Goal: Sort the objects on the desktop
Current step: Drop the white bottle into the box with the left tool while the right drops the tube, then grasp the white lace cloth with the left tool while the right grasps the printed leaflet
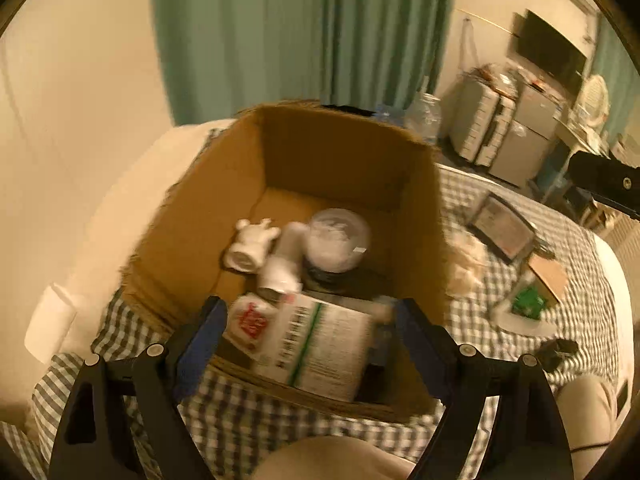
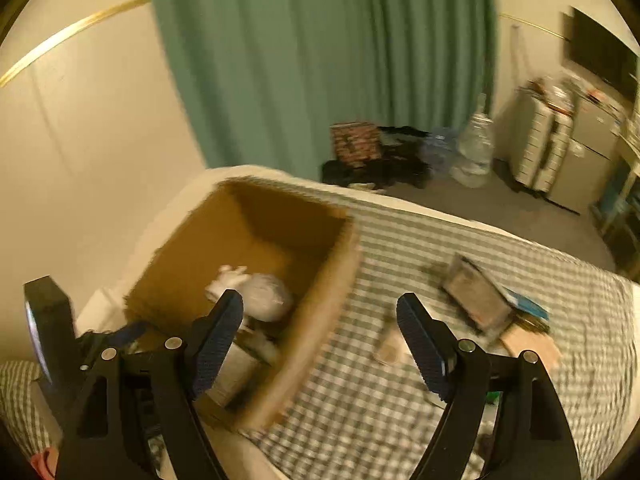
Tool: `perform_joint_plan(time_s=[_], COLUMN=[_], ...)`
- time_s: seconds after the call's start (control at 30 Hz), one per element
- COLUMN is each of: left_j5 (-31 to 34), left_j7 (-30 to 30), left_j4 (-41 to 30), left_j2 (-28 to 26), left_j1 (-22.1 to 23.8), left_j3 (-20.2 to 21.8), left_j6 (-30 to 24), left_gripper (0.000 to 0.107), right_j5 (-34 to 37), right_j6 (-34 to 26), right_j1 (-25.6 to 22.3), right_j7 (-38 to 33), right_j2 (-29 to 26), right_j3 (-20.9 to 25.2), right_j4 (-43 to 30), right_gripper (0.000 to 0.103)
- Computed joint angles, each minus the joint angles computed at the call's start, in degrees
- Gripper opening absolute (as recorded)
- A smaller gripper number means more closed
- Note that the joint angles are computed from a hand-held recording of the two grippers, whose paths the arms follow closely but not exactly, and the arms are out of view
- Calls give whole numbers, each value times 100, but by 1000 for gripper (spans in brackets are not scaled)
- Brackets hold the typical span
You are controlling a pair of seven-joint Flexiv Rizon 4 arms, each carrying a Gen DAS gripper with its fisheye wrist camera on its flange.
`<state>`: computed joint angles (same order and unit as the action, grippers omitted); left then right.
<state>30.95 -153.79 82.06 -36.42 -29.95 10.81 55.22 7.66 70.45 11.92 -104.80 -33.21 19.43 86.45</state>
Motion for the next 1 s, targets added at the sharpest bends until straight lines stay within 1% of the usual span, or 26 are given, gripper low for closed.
perform_joint_plan(time_s=[0.1,0.17,0.2,0.3,0.43,0.47,0.6,0.67,0.73,0.8,0.9,0.97,1.0], left_j5=[51,76,68,-6,-252,-330,-653,-746,-813,-933,-1087,-1231,-1278], left_j7=[105,147,153,191,368,430,718,824,967,1181,1407,1541,1578], left_j4=[-289,-550,-625,-993,-1657,-1907,-2716,-3173,-3569,-4182,-4930,-5667,-5872], left_j2=[-104,-236,-275,-521,-983,-1146,-1702,-2013,-2290,-2691,-3174,-3634,-3761], left_j1=[-169,-305,-345,-472,-565,-593,-568,-572,-546,-468,-353,-227,-187], left_j3=[-79,-117,-123,-174,-226,-225,-276,-230,-206,-216,-211,-238,-245], left_j6=[-77,-146,-164,-231,-513,-697,-1229,-1524,-1751,-2087,-2471,-2769,-2835], left_gripper=[91,92,93,94,94,94,94,94,94,94,94,94,94], right_j5=[13,41,127,223,392,432,574,491,399,362,162,-48,-123], right_j6=[146,210,217,300,270,249,202,225,79,-169,-353,-512,-630], right_j1=[-173,-336,-509,-802,-1222,-1292,-1576,-1537,-1586,-1685,-1588,-1490,-1481], right_j7=[223,334,338,298,67,24,-251,-219,-266,-405,-510,-562,-634], right_j2=[165,233,269,330,270,243,-18,-127,-341,-602,-931,-1181,-1323], right_j3=[-281,-363,-341,-356,-238,-229,-172,-315,-341,-274,-419,-541,-544], right_j4=[213,311,352,486,533,537,437,419,225,-58,-385,-654,-824], right_gripper=[80,80,80,80,80,80,80,80,80,80,80,80,80])
